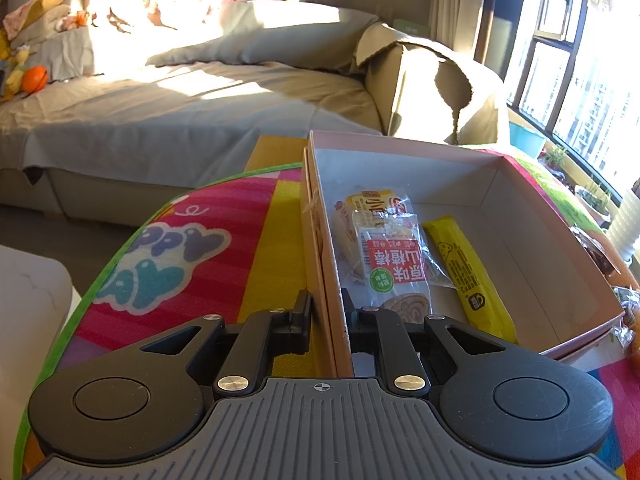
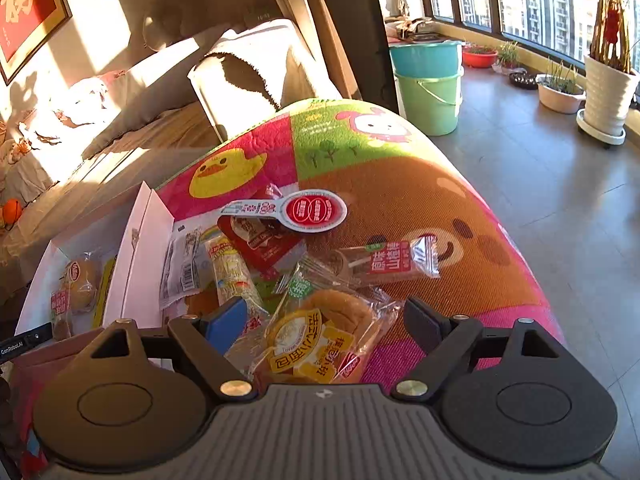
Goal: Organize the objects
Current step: 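Reach the right tool to the red-labelled snack pack and grasp it, then carry the red-labelled snack pack into the pink box and release it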
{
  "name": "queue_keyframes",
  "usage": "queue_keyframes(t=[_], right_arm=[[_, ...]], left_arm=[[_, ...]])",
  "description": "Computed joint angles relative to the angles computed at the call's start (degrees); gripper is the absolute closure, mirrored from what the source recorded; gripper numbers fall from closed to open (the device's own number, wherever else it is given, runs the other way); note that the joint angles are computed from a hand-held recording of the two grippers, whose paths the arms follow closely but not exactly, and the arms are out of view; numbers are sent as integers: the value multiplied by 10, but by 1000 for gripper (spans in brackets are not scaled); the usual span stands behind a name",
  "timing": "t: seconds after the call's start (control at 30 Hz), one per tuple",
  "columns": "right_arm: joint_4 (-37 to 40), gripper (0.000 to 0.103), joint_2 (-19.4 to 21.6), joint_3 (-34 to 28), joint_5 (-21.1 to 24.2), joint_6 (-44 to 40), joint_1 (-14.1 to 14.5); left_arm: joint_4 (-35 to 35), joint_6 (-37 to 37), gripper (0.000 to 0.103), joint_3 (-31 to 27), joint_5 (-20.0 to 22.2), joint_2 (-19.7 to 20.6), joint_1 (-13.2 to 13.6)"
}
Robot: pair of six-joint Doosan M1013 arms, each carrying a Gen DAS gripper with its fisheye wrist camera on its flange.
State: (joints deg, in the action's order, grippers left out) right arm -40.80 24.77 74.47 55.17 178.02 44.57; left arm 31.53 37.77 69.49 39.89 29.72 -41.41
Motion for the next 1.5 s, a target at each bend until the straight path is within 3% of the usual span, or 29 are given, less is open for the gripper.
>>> queue_keyframes(t=[0.03,0.2,0.3,0.4,0.47,0.5,0.57,0.7,0.77,0.9,0.97,1.03,1.1,1.27,1.37,1.4,1.43,1.5], right_arm=[[2,25,-1,5,-17,-10,1],[-4,29,-13,20,-99,-90,8],[-49,29,-10,9,-63,-79,8],[-49,30,-4,-2,-23,-67,-12],[-28,45,7,-20,18,-68,-30],[-15,60,12,-26,34,-68,-39],[-1,68,16,-27,49,-56,-54],[43,69,9,-7,49,-54,-64],[41,68,1,5,45,-57,-52],[91,68,-35,47,-55,-56,-42],[71,66,-34,43,-47,-53,-33],[30,55,-23,26,-18,-54,-23],[8,51,-3,-1,17,-88,-19],[29,43,37,-46,33,-186,-37],[55,33,43,-49,15,-201,-48],[57,37,45,-53,20,-215,-46],[64,54,44,-54,20,-227,-44],[72,66,41,-55,31,-241,-41]], left_arm=[[0,0,88,0,0,0,0],[-1,6,88,-2,1,1,0],[-1,5,88,-2,2,1,0],[-3,6,88,-2,2,1,1],[-3,5,88,-2,1,1,1],[-3,5,88,-2,1,1,1],[-5,6,88,-3,4,2,1],[-6,6,88,-4,5,2,1],[-5,6,88,-4,5,2,1],[-5,5,88,-3,5,2,1],[-4,3,88,-3,3,2,1],[-4,4,88,-3,4,2,1],[-3,5,88,-3,4,2,1],[-3,8,88,-6,11,4,0],[-4,11,88,-8,14,4,0],[-4,11,88,-8,14,4,0],[-5,11,88,-7,13,4,0],[-6,11,88,-8,14,4,0]])
